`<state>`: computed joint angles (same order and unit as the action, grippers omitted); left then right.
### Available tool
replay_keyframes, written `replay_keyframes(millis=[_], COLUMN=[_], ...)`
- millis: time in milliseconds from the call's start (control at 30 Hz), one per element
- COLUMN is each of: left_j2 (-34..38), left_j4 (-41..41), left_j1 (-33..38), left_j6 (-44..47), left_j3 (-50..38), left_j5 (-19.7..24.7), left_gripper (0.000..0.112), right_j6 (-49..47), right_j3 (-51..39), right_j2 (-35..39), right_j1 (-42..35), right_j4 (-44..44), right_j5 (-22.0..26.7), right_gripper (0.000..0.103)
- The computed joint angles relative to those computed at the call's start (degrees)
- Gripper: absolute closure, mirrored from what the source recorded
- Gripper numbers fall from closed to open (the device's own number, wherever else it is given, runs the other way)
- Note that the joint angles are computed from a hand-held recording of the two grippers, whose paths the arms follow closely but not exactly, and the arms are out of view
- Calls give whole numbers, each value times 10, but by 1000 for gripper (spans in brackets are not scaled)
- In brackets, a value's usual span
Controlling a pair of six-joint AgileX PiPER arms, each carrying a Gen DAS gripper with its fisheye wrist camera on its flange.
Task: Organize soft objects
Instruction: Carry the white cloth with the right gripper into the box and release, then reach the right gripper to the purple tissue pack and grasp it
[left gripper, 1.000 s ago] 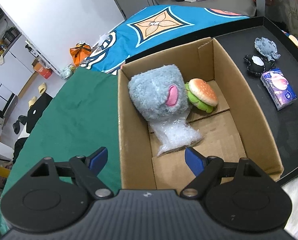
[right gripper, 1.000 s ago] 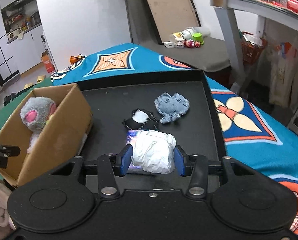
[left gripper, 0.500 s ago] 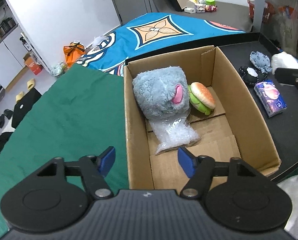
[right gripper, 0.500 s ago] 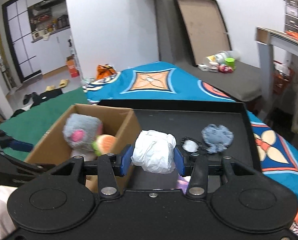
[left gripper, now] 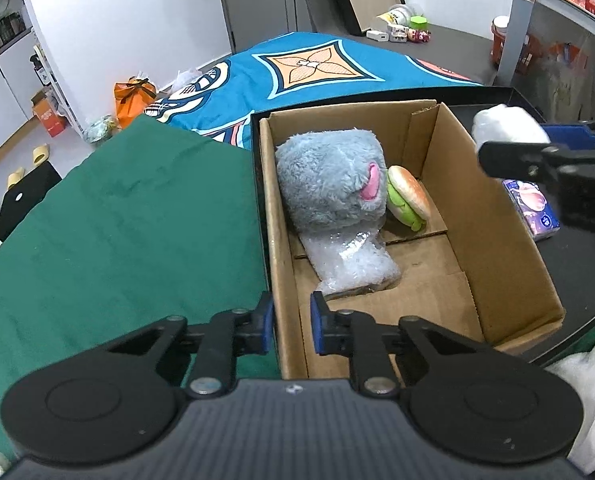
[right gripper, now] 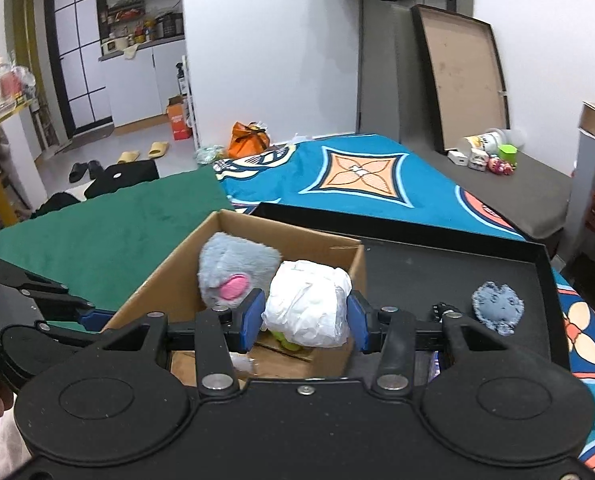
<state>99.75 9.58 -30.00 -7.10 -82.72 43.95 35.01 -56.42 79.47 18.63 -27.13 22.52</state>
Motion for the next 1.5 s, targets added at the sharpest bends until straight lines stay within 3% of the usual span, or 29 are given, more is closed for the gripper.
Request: replay_keyframes(millis=[167,233,300,333,433,667,1033,1100,1267,1400,1500], left_j2=[-7,-10,-12,-13,-15,-17,-4,4,10,23,36], left_j4=[-23,-29,-36,-38,-47,-50,-16,-2,36,68,92], left_j1=[14,16,20,21,24,26,7,1,-11,-23,-36], left_j6=[22,27,34,36,44,45,9,-3,-37,-66,-81], left_j3=[14,20,24,25,28,25,-2,-13,-25,-42,-61], left_j5=[-17,-23,-27,-28,-31,-25,5,17,27,40,57], left_gripper=[103,103,103,103,103,103,98,96,68,60,56], right_j6=[39,63,80,104,134,126,41,16,-41,-71,-154], right_j3=[-16,-25,-35,-31,-13,31,66,66,81,97,103], right_j2=[21,31,43,43,32,-2,-34,-38,-62,-64,-47], right_j1=[27,41,53,59,67,43,-7,-16,-60,-101,-141], right_j4=[-40,-67,-90,-116,-156,-145,-69,-45,33,71,154], right_j5=[13,26,48,52,61,63,40,33,-5,-32,-49], right_gripper=[58,49,30,29,28,28,28,28,28,28,28])
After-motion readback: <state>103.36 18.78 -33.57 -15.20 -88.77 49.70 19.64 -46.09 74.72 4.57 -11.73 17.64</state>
